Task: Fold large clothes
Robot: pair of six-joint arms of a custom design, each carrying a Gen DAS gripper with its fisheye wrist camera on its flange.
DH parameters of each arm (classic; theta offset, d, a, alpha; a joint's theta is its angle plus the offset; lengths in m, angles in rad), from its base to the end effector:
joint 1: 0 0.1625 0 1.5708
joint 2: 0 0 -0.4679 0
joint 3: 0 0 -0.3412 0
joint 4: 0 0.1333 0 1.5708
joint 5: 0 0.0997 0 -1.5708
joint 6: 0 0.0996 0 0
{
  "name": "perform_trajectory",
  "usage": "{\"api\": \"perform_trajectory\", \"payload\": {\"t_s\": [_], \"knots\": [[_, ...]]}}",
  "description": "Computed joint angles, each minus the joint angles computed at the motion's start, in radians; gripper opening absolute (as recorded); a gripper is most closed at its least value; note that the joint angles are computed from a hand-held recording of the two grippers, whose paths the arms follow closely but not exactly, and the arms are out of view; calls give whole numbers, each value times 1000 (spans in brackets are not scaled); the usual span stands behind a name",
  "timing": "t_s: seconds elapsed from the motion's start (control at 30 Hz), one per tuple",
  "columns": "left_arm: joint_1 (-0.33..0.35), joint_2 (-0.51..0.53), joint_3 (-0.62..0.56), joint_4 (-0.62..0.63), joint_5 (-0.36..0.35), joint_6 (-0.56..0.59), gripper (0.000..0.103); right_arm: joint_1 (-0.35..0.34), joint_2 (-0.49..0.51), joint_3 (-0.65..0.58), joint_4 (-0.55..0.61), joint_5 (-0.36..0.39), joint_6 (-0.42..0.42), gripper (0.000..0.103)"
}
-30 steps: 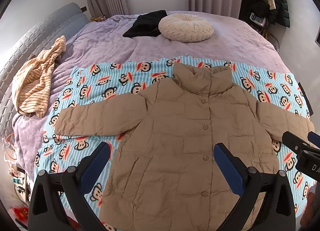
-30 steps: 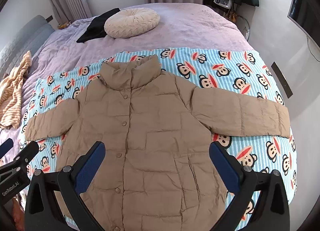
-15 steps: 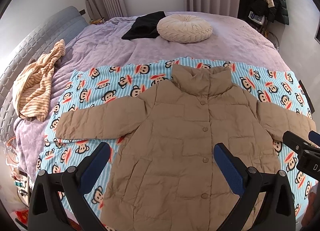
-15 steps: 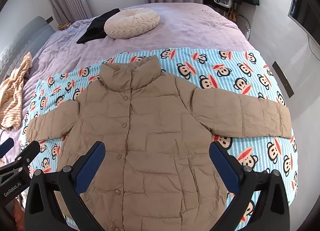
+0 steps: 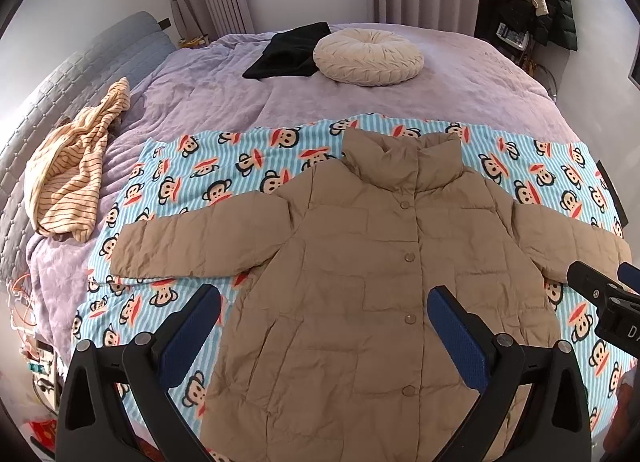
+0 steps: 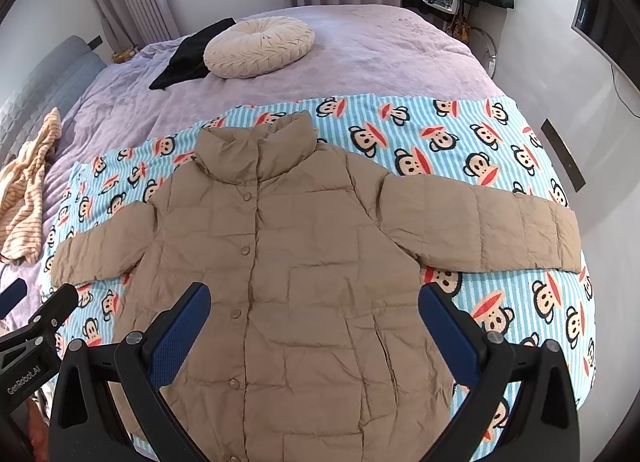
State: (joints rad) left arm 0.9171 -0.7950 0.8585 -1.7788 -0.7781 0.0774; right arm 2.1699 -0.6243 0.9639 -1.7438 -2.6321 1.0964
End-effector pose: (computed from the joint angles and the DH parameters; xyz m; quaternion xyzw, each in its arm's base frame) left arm -0.3103 -0.7409 0.4200 0.3029 0.8692 -0.1733 0.3502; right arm 0.4847 -0.6276 0.2579 -0.1707 -0.8434 0.3307 0.3875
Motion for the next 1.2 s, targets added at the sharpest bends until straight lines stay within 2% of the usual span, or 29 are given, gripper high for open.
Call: {"api": "perform_trajectory", "payload": {"t_s": [0.2, 1.2], "knots": [[-1, -2, 8, -10, -2, 7, 103, 3, 4, -10, 22, -1, 25, 103], [-6, -15, 29, -30, 4, 17, 103, 9, 4, -19, 32, -2, 35, 103]]}}
